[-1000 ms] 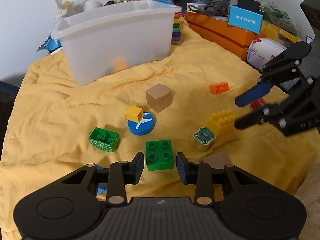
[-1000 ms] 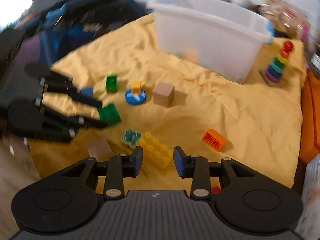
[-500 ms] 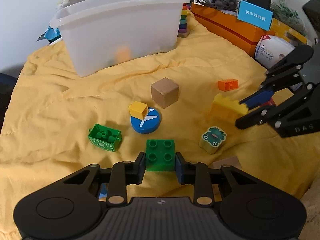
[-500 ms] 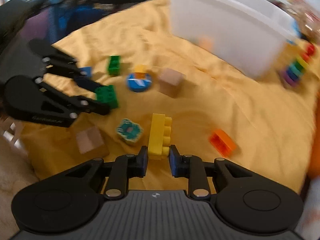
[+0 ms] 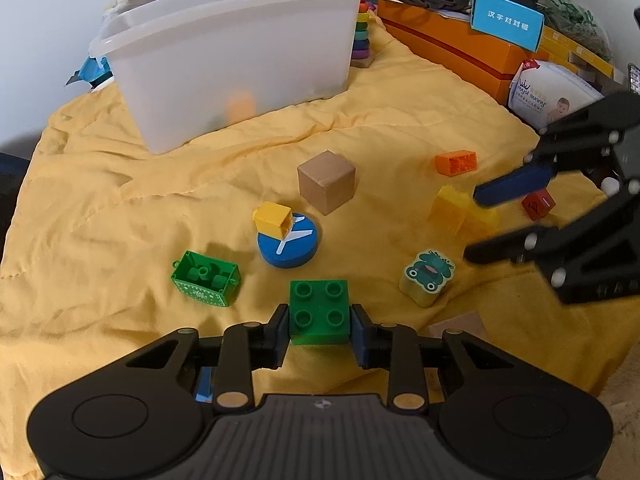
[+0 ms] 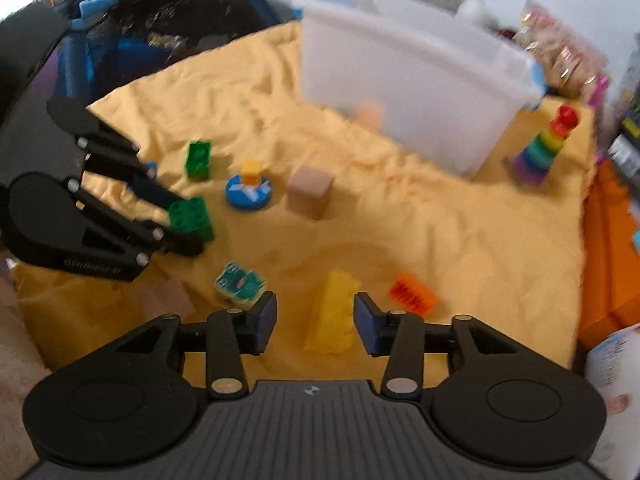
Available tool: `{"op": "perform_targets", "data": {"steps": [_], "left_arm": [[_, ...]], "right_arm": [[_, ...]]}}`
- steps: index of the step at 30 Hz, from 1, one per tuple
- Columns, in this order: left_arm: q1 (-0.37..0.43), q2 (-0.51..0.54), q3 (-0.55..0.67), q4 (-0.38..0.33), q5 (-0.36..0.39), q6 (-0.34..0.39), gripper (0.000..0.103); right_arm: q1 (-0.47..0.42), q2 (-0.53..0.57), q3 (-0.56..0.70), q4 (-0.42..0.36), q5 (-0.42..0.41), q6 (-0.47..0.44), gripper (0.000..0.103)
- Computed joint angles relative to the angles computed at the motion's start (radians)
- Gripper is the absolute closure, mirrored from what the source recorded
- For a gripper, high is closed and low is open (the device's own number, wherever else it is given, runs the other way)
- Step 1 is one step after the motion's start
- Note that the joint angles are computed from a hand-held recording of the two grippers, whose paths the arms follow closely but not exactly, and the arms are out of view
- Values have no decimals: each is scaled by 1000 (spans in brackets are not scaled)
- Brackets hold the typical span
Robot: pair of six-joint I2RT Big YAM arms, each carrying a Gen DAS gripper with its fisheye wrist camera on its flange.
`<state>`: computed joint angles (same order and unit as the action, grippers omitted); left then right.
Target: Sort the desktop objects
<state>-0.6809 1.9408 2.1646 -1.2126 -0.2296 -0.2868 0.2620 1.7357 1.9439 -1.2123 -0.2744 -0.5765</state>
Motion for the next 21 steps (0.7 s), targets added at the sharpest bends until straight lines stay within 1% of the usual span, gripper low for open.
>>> {"op": "perform_targets", "data": {"steps": [1,2,3,4,5,6,7,8,10,11,12,14,16,17,19,20,21], "left_arm": [[0,1,2,-1,-1,0,68],[0,2,3,-2,-1,0,68],[-1,2,2,-1,-1,-1,68],[-1,1,2,-1,-1,-2,68],[-1,1,2,-1,-1,-2,68],[-1,2,3,-2,-2,-2,68],[-1,2,2,-2,-3,-3,68],[-1,2,2,-2,-4,-2,68],[-2,2,3,-4,-5,-2,68],[-2,3,4,-4,-5,-1,68],[-2,4,6,-5,-5,0,68],[-2,6,10,-8,-6,0,67],[-1,7,11,-9,-7,0,67],[-1,8,12,-9,-8,-1,67],[-1,11,17,-12,-10,0,66],[-1,12,18,-13,-11,-1,66],[-1,11,17,-13,-12,-3,65]], "right_arm": [[0,6,4,-14,-10,11,58],[-1,1,-5,-6,-26,6,58],[-4,5,7,-33,-57,-10,59],[-8,19,31,-77,-101,-26,60],[-11,34,58,-128,-135,-46,64],[-7,42,71,-162,-141,-64,67],[-4,39,66,-165,-132,-70,67],[-7,22,42,-126,-140,-44,67],[-28,1,15,-38,-169,68,67],[-36,4,20,-11,-148,134,67],[-43,13,30,7,-113,189,65],[-59,46,69,2,-80,284,66],[-85,66,91,4,-110,421,69],[-91,66,90,18,-99,460,69],[-94,57,73,50,-38,483,69],[-97,50,63,57,-28,490,69],[-99,57,74,42,-38,480,69]]}}
